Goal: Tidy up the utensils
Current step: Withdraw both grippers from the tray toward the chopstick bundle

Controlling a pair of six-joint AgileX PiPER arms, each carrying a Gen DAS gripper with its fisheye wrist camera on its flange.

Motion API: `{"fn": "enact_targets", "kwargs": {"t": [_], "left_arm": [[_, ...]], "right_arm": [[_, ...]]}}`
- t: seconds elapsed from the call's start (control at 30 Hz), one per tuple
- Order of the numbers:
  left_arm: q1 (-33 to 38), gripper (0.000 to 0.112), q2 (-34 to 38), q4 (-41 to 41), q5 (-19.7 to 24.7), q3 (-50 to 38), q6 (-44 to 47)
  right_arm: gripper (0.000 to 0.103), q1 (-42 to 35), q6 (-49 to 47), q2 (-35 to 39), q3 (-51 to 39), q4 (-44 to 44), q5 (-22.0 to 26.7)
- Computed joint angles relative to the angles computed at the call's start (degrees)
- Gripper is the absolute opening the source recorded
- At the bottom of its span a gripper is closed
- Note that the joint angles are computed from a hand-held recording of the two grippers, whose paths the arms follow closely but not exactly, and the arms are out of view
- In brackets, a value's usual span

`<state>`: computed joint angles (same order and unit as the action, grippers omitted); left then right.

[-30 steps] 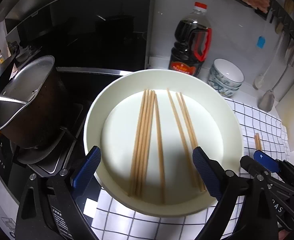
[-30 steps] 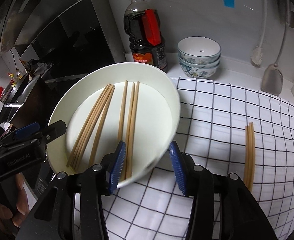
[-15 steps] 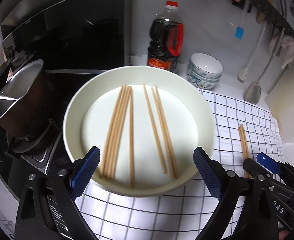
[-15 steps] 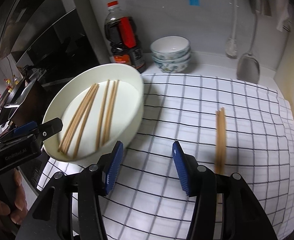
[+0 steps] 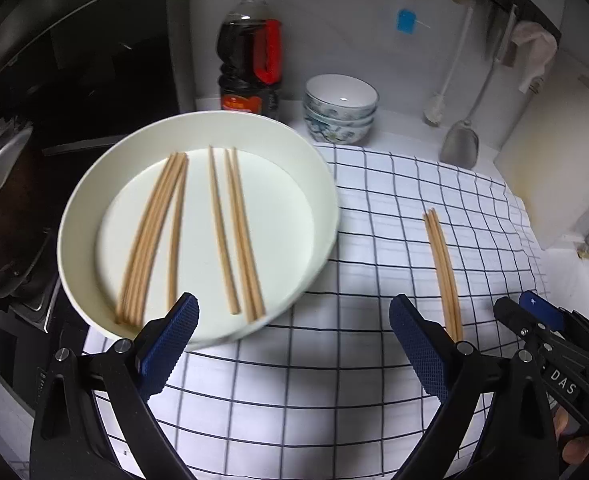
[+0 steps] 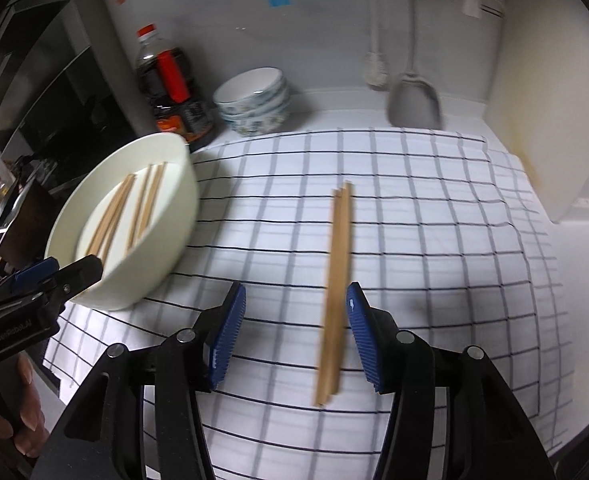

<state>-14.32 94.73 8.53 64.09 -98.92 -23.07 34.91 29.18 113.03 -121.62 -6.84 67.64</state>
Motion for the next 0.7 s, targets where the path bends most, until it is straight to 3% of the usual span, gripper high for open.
{"fn": "enact_targets", "kwargs": {"t": [0.37,0.7], "left_arm": [[-7.8,0.094,2.3,2.6,-2.9,0.9,-3.9],[-10.3,0.094,5.0,4.1,-5.9,2.8,-7.1]], "right_arm": [[0.05,-4.5,-0.6,-8.0,19.3,-0.2,-9.1],[0.05,-6.9,-4.2,-4.9,22.4,3.0,-15.4]]}}
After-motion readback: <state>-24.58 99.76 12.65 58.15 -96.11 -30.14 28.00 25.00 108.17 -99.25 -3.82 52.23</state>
